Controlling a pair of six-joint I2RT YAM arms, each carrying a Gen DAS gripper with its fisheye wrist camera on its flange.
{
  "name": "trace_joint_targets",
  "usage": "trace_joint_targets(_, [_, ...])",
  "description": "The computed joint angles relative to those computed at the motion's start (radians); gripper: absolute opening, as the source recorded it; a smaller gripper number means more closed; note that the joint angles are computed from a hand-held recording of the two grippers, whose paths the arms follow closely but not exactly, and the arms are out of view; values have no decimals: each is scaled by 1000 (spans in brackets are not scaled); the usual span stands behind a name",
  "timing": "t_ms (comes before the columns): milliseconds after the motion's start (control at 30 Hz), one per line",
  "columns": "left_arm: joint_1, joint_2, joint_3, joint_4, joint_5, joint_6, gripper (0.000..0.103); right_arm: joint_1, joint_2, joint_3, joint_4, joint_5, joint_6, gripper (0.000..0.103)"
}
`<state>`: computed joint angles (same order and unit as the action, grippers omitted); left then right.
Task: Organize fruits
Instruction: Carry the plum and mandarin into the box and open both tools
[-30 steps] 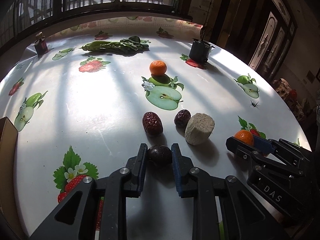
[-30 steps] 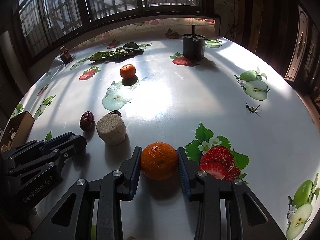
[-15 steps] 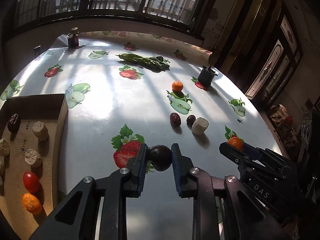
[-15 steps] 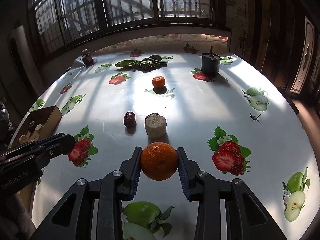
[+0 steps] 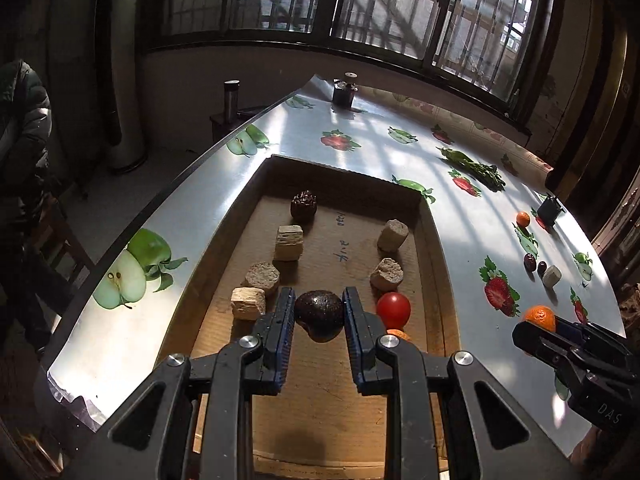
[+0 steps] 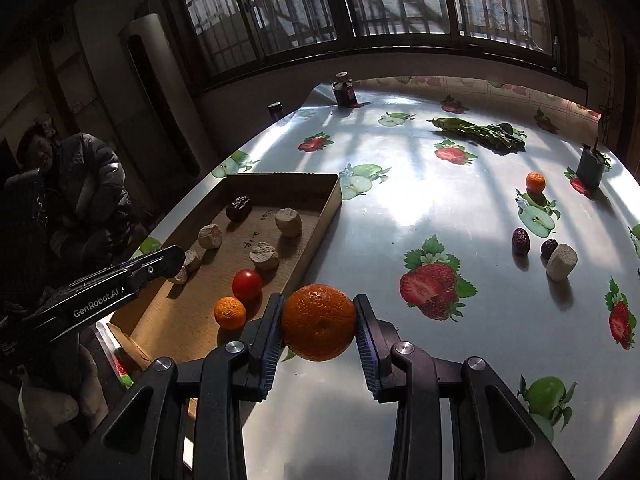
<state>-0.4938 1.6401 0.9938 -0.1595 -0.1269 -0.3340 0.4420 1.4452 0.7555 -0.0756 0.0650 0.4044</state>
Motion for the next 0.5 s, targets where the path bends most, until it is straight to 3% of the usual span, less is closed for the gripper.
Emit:
trace_joint_targets(100, [36,24,-22,2,-37,37,23,73,109,64,15,13,14,38])
trace_joint_targets(267, [73,78,-25,18,-19,58,23,145,262,156,10,25,26,38])
trace_joint_targets(500, [88,123,-18,34,14,38,24,194,366,224,-12,72,12,38])
